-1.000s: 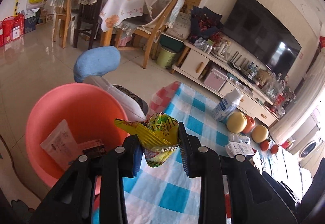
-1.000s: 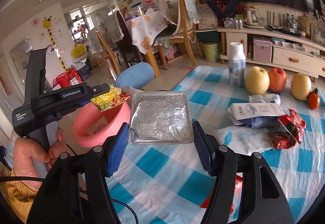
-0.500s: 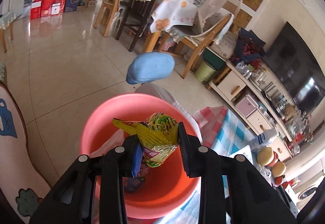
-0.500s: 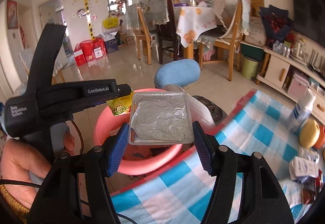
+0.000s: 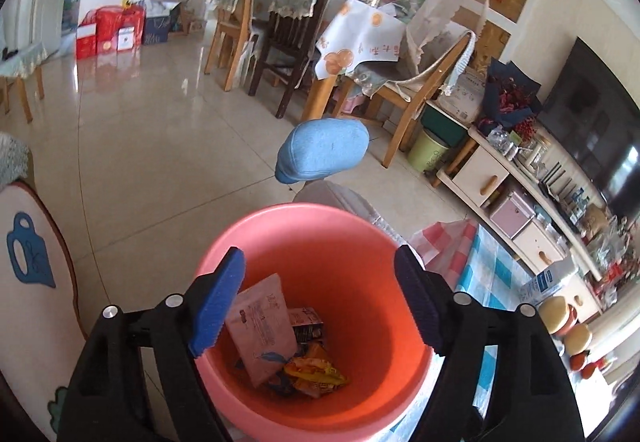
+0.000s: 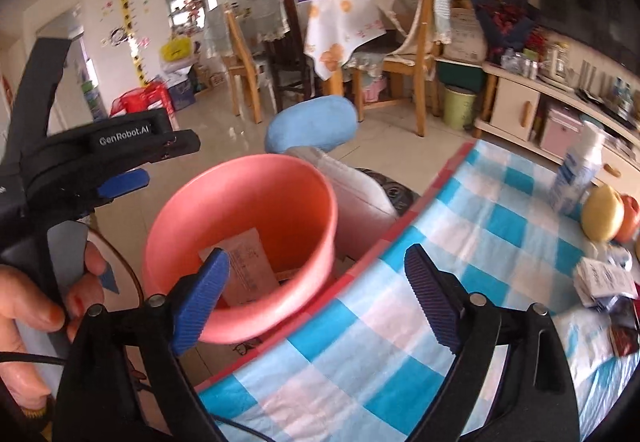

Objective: Collect trash
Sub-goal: 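Carry the chip bag and foil tray over the pink basin and open both tools, then move both tools back over the table toward the remaining items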

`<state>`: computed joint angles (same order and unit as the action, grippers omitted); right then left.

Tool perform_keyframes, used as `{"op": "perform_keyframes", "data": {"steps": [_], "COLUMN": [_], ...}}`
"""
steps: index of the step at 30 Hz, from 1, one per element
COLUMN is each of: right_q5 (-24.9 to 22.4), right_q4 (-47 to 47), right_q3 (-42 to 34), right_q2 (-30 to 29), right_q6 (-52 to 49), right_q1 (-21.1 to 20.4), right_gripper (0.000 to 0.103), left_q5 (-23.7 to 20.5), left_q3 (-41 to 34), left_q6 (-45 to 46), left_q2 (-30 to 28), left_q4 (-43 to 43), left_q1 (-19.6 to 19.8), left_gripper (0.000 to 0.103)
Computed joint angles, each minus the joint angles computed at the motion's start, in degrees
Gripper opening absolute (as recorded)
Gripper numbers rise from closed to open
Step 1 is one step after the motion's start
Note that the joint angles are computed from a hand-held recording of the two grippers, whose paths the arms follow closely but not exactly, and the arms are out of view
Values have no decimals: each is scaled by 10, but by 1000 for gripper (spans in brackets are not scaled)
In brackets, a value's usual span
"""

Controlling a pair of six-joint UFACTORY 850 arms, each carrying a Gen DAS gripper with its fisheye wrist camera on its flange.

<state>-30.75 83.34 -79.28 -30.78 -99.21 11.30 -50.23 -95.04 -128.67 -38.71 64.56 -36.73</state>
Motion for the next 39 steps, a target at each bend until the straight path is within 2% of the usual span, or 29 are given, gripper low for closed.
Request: {"op": "perform_keyframes", "data": {"steps": [7, 16, 26, 32, 39], "right_q5": [6, 9, -10, -23, -33], "right_q4": [112, 173, 204, 233, 252], "right_q3": [67, 112, 135, 140, 140], "right_q2": [49, 82, 89, 92, 92], "right_q6": [-125, -179, -213, -252, -281], "right_q1": [-45, -104, -157, -180, -206], "right_gripper": [92, 93, 93, 93, 93], "left_q5": [-6, -35, 22, 58, 64], "left_q3": [-50, -160, -218, -276, -359], "left_q6": [64, 193, 202, 275, 383], "left_q2": [-29, -96, -137, -170, -214], "left_q4": [13, 34, 98, 42, -49], "left_q1": [-13, -41, -63, -64, -66], "left_gripper": [88, 89, 89, 89, 89]}}
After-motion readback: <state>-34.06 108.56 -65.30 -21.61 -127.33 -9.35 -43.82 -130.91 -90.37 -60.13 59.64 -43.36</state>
